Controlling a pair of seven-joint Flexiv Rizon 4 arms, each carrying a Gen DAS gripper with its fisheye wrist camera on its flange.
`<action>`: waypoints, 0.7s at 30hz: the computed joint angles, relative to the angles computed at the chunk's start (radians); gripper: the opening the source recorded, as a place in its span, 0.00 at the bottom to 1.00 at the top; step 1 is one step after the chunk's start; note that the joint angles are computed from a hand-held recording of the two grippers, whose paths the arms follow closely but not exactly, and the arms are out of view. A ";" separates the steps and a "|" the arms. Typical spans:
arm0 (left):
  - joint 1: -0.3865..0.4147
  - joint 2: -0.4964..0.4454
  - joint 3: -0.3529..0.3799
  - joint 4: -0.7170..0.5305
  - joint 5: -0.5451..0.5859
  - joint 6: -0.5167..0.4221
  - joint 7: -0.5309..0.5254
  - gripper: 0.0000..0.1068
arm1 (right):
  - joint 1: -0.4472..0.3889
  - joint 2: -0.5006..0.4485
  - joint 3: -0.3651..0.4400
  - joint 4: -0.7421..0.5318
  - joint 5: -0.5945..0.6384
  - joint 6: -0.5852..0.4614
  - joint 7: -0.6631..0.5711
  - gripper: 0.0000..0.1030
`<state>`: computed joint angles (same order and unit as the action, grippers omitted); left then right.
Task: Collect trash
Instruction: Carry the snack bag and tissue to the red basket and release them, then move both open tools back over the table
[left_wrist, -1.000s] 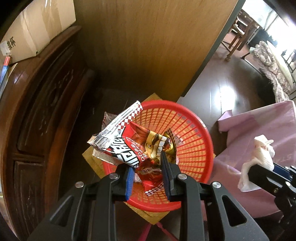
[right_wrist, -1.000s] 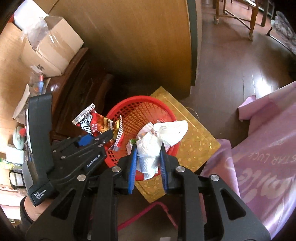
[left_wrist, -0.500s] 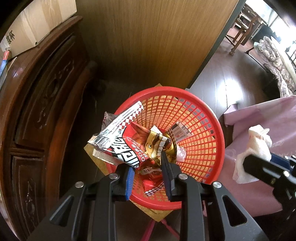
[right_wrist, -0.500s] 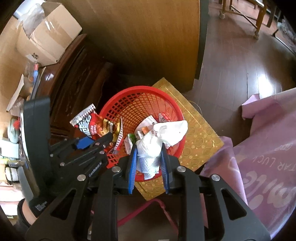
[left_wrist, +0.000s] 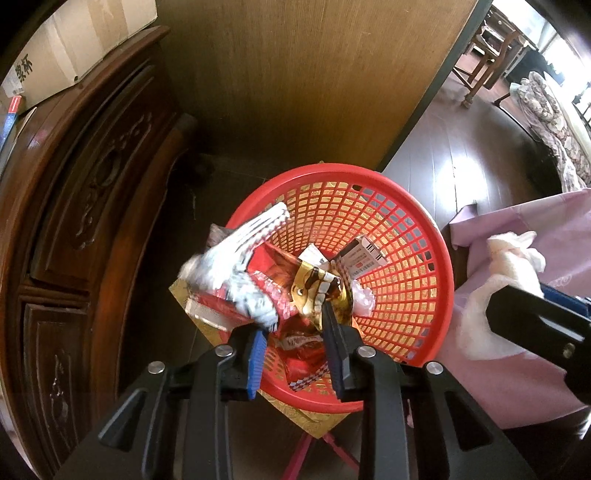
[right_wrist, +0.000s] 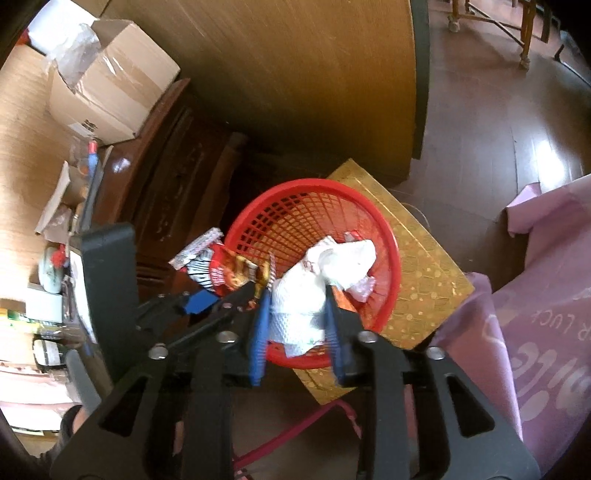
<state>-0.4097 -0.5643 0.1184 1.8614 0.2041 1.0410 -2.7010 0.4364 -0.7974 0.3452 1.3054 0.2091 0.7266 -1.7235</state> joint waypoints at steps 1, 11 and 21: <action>-0.001 -0.001 0.000 -0.002 0.001 -0.003 0.001 0.28 | 0.002 0.004 -0.001 0.008 0.000 0.016 -0.002 0.43; -0.007 -0.002 0.000 -0.005 0.006 -0.005 -0.011 0.33 | 0.002 0.006 0.002 0.007 0.004 0.023 -0.006 0.43; -0.008 0.009 0.003 -0.009 0.011 -0.027 -0.024 0.51 | 0.003 0.013 -0.004 0.017 -0.004 0.038 0.010 0.43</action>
<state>-0.4181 -0.5552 0.1211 1.8521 0.2154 1.0139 -2.7252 0.4394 -0.7844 0.3413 1.3220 0.2052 0.7647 -1.7131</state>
